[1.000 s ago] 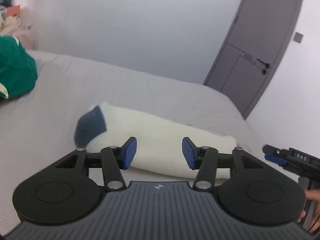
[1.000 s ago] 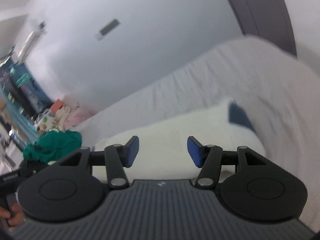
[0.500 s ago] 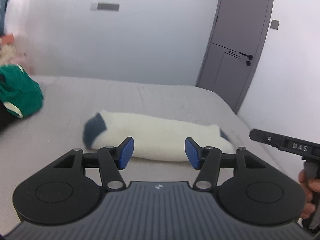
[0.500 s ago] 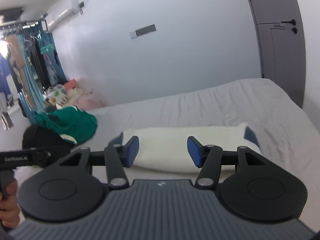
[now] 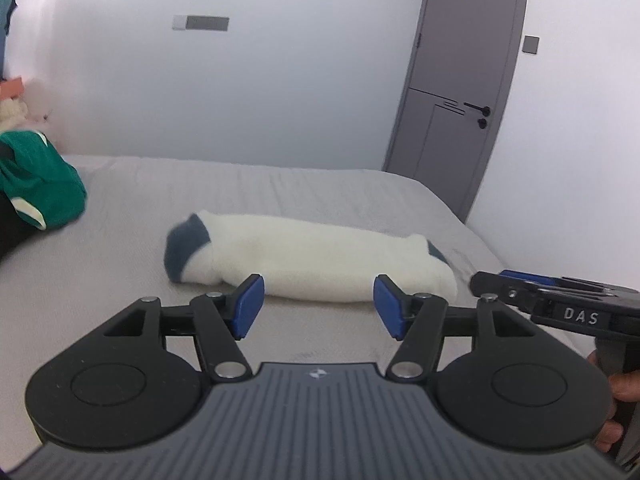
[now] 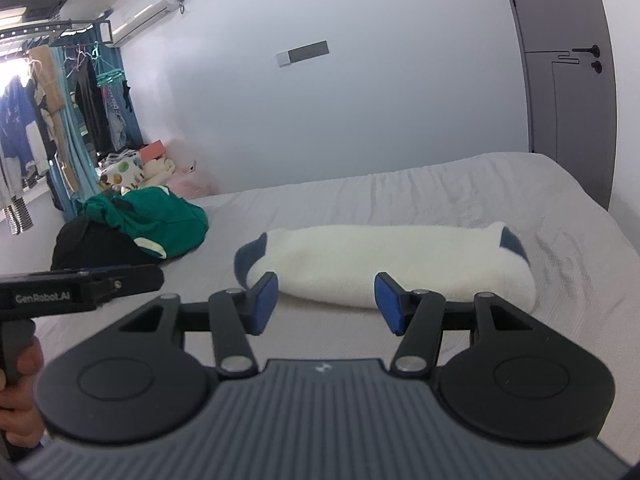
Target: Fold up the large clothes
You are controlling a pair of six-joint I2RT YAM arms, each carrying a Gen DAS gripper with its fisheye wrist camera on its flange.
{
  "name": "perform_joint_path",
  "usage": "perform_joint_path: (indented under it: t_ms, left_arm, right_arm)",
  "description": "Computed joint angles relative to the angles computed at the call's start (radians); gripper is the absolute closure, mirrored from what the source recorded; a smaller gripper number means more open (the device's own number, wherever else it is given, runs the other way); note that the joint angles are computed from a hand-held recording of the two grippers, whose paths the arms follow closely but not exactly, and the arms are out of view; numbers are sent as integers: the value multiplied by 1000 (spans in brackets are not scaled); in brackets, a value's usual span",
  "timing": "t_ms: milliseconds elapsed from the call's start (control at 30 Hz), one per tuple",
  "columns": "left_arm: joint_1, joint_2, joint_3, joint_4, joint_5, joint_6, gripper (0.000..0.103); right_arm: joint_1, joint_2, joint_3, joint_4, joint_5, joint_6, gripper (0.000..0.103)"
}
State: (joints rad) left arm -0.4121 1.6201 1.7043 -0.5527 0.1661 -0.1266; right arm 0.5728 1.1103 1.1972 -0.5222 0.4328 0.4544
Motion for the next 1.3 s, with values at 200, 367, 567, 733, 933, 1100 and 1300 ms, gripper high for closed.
perform_joint_path:
  t_ms: [200, 367, 567, 733, 933, 1100, 1300]
  left_arm:
    - [10, -41, -125, 71, 19, -16, 36]
    - [5, -69, -195, 120, -3, -6, 35]
    - [5, -93, -240, 146, -28, 4, 32]
    - [5, -98, -264, 159, -31, -3, 27]
    - [-5, -98, -285, 174, -60, -2, 7]
    - [-10, -88, -288, 171, -86, 5, 2]
    - [-11, -83, -289, 169, -100, -2, 0]
  right_arm:
    - [69, -9, -46, 8, 66, 29, 46]
    - [108, -1, -68, 12, 121, 51, 46]
    - [129, 0, -95, 3, 144, 83, 46]
    - [147, 1, -102, -11, 163, 91, 46]
    - [152, -1, -108, -22, 182, 101, 46]
    - [141, -10, -115, -30, 193, 106, 45]
    - [140, -19, -122, -25, 204, 91, 18]
